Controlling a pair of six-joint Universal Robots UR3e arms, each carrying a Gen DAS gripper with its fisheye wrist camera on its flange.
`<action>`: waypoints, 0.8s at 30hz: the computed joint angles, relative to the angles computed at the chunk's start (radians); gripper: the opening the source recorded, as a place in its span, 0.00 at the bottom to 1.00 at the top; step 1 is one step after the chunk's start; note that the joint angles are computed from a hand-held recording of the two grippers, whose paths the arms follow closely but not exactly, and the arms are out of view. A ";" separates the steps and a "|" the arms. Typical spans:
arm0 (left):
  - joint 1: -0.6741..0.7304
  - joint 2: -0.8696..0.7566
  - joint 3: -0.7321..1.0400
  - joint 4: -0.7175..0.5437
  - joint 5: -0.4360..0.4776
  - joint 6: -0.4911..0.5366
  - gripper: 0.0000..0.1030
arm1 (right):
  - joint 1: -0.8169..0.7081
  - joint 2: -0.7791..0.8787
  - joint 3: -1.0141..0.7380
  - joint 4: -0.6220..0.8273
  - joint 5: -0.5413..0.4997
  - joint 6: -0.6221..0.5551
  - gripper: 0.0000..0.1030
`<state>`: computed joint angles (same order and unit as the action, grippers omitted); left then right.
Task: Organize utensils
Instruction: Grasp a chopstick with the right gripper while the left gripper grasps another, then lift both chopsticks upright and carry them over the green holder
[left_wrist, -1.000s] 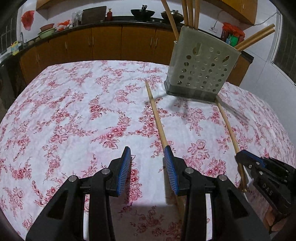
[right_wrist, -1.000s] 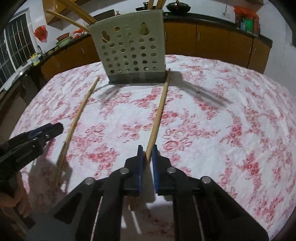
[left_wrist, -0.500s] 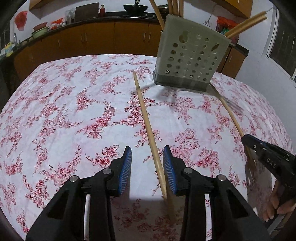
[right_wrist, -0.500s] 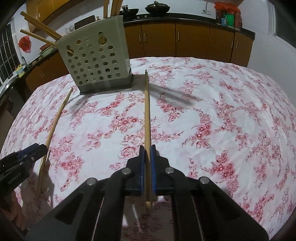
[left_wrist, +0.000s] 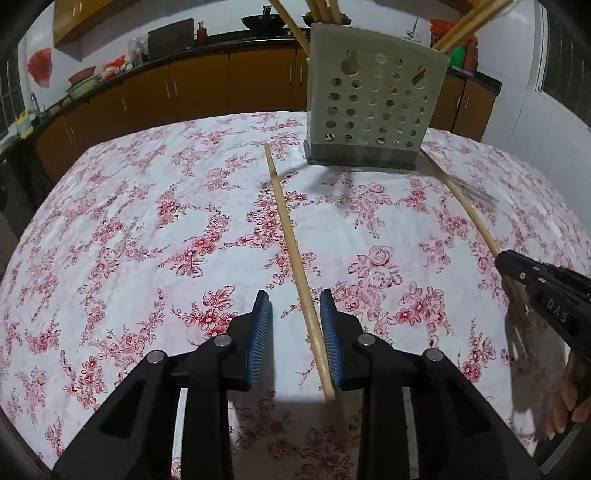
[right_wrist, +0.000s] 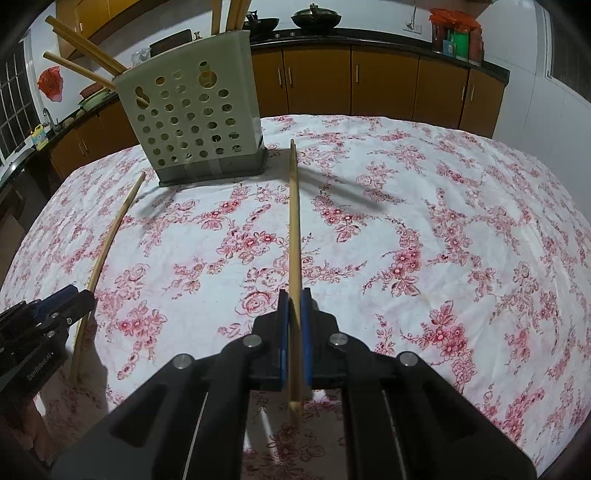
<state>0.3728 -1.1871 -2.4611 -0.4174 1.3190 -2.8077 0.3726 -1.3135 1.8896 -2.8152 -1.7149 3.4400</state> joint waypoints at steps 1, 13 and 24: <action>-0.013 -0.009 -0.002 0.020 0.017 -0.005 0.27 | 0.004 0.002 -0.001 0.000 -0.004 0.001 0.08; 0.020 -0.087 0.069 0.006 -0.002 0.013 0.08 | 0.002 0.005 0.003 -0.015 -0.003 -0.010 0.08; 0.025 -0.217 0.165 0.035 0.005 0.022 0.08 | -0.012 0.036 -0.040 -0.004 -0.008 -0.025 0.08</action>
<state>0.3974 -1.4039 -2.2962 -0.3820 1.3237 -2.7854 0.3608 -1.2775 1.8497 -2.8190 -1.7230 3.4153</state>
